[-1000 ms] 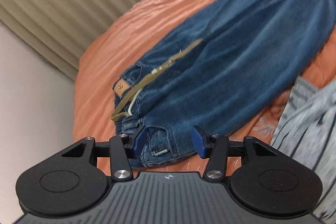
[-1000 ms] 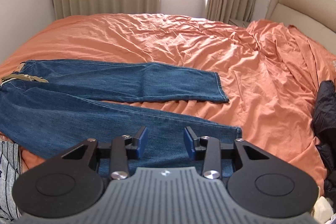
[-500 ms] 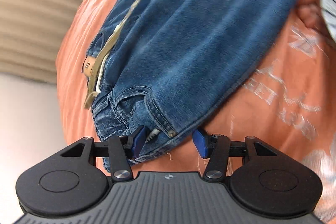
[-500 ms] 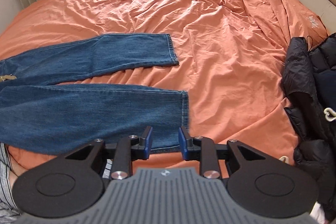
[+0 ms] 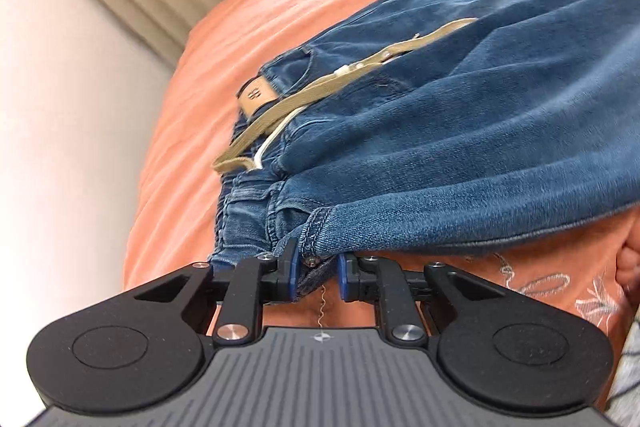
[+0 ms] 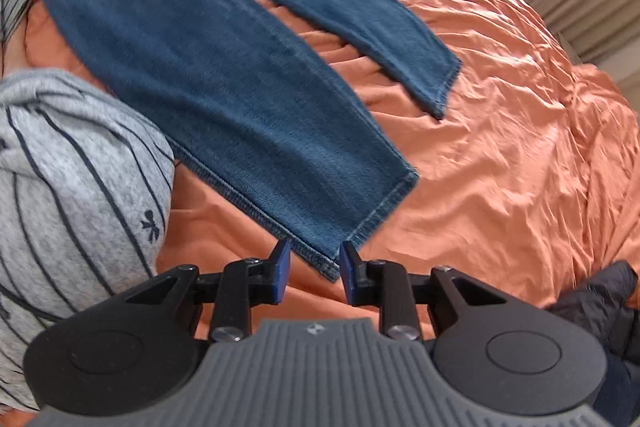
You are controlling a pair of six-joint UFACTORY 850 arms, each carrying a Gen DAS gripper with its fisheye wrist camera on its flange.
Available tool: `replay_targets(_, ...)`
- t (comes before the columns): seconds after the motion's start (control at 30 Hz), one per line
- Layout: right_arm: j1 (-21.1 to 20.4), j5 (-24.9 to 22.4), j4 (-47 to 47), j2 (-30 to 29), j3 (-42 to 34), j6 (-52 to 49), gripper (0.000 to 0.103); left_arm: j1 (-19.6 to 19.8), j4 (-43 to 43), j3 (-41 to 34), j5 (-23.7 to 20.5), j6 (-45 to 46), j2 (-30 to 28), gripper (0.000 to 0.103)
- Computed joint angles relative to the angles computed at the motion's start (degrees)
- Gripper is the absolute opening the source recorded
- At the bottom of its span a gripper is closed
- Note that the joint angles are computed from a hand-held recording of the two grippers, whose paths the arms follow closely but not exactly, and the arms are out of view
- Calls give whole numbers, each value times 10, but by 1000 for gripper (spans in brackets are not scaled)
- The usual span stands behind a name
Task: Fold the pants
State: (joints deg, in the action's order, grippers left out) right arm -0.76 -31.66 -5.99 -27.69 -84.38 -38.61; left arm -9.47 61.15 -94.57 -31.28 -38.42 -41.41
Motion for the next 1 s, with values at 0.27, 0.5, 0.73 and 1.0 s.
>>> replay_targets(0.27, 9, -3, -14, -67, -29, -121, 22, -12, -46, -78, -86, 4, -46, 19)
replay_targets(0.5, 12, -5, -6, -88, -34, -192, 16, -11, -89, -125, -129, 24, -76, 19)
replay_targets(0.73, 5, 94, -16, -15, 54, -182, 0, -11, -79, -124, -127, 8, -76, 19)
replay_targets(1.0, 7, 202, -216, 36, 77, 118, 0, -7, 0, -85, -75, -120, -42, 17)
